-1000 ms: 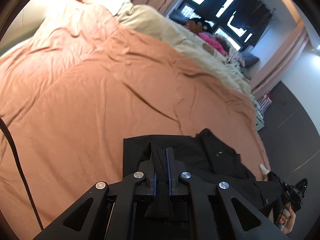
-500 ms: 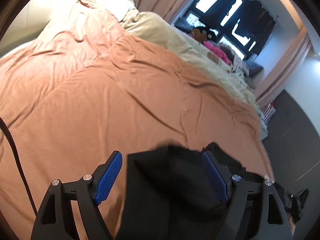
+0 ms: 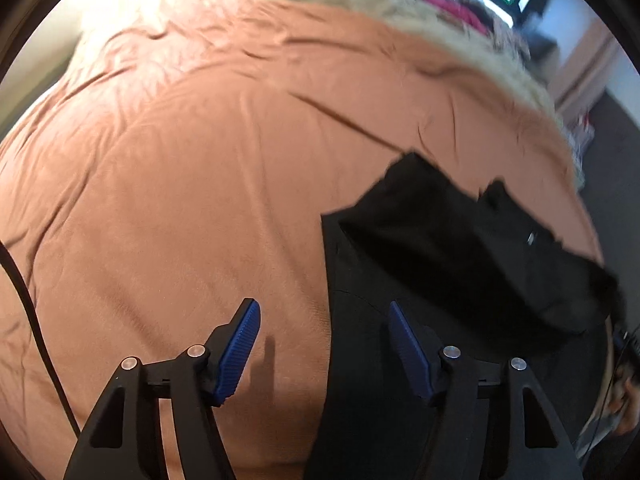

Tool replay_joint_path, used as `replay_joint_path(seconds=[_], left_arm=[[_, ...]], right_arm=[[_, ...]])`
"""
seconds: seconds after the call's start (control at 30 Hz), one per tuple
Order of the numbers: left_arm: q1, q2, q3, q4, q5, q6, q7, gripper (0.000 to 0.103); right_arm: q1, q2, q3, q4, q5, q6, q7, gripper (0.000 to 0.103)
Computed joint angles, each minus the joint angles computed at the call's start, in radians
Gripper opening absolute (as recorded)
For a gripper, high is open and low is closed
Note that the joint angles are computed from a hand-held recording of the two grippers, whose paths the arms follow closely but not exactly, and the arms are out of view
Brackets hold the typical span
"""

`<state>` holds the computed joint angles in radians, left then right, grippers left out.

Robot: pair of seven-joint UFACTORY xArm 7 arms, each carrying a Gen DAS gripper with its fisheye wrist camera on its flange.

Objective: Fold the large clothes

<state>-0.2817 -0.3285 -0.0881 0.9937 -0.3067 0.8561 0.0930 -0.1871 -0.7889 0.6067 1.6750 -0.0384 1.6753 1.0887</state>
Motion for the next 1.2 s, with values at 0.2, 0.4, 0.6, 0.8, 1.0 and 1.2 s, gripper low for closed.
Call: replay_joint_path(seconds=[0.2, 0.4, 0.6, 0.8, 1.0, 1.2], left_arm=[[-0.008, 0.142, -0.029, 0.100, 0.052, -0.009, 0.015, 0.066], [-0.008, 0.276, -0.037, 0.218, 0.023, -0.007, 0.066, 0.044], [-0.001, 0.346, -0.046, 0.291, -0.036, -0.012, 0.113, 0.030], [-0.003, 0.355, -0.059, 0.296, -0.016, -0.044, 0.105, 0.008], [-0.009, 0.280, -0.055, 0.244, 0.007, -0.137, 0.091, 0.003], [-0.022, 0.242, -0.062, 0.251, 0.039, -0.213, 0.075, 0.002]], right_arm=[[0.022, 0.159, 0.037, 0.100, -0.009, 0.034, -0.080, 0.103], [0.107, 0.222, -0.049, 0.068, -0.072, -0.047, -0.130, 0.103], [0.209, 0.171, -0.180, -0.061, -0.073, -0.193, -0.130, 0.074], [0.225, 0.099, -0.233, -0.188, -0.075, -0.282, -0.078, 0.018], [0.190, 0.056, -0.182, -0.169, -0.117, -0.293, -0.058, 0.001], [0.116, 0.040, -0.112, -0.106, -0.152, -0.264, -0.048, 0.001]])
